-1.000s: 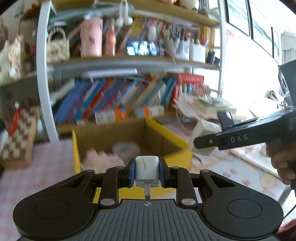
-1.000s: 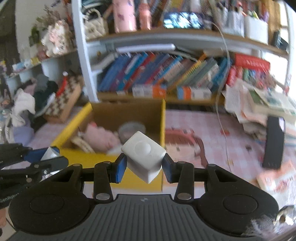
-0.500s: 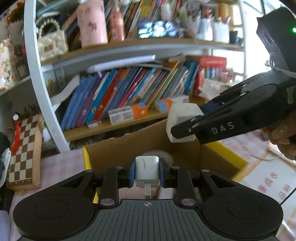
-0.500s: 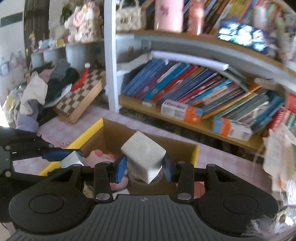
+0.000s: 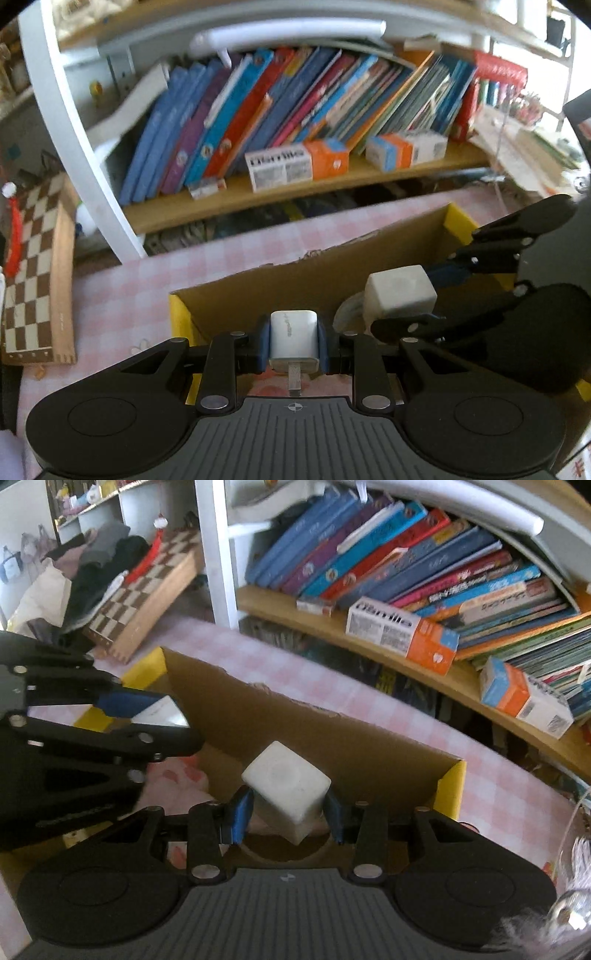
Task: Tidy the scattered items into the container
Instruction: 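Carry the cube charger with the right gripper while the left carries the plug over the box, then open the right gripper releasing the cube while the left releases the plug into the box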
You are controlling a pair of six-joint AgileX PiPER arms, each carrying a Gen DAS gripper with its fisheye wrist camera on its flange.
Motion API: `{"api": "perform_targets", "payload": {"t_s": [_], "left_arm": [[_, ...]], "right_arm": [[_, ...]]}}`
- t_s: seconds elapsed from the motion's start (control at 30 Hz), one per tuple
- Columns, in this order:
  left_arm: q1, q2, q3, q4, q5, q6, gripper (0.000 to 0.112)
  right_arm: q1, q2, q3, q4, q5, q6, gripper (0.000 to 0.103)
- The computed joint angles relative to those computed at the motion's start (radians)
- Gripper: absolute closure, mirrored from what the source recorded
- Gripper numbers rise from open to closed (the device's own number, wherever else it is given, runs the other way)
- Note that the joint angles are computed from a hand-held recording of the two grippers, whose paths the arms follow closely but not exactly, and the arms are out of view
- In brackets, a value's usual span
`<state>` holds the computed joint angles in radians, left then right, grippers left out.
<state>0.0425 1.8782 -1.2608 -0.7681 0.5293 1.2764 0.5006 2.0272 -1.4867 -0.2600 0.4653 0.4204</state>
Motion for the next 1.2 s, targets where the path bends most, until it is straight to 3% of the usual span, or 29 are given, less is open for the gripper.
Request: {"api": "perform_targets", "payload": {"t_s": [0.27,0.4,0.5,0.6,0.77,0.93,1.03,1.2], "left_arm": [[-0.038,0.059,-0.069,0.149,-0.005,-0.165,0.088],[-0.026,0.032,-0.040,0.071,-0.038,-0.093,0.070],[0.010,-0.004,-0.009,-0.049,-0.023,0.015,0.054],[0.044,-0.044,0.025,-0.142,0.001,0.091,0.054],[0.113,-0.146,0.121,-0.295,0.049,0.207,0.053],[0.239,-0.286,0.252,-0.439,0.169,0.356,0.043],[0.332,-0.367,0.323,-0.478,0.260,0.428,0.040],[0.519,-0.481,0.443,-0.495,0.426,0.532,0.032]], "right_arm": [[-0.026,0.045,-0.051,0.128,0.027,-0.130,0.062],[-0.026,0.027,-0.024,0.123,-0.014,-0.129,0.043],[-0.027,-0.007,0.021,0.106,-0.054,-0.107,0.038],[-0.021,-0.060,0.079,0.060,-0.096,-0.049,0.037],[0.018,-0.165,0.179,-0.128,-0.143,0.151,0.035],[0.100,-0.289,0.286,-0.425,-0.130,0.456,0.032],[0.177,-0.379,0.363,-0.613,-0.092,0.682,0.029],[0.332,-0.514,0.472,-0.773,0.029,0.940,0.028]]}}
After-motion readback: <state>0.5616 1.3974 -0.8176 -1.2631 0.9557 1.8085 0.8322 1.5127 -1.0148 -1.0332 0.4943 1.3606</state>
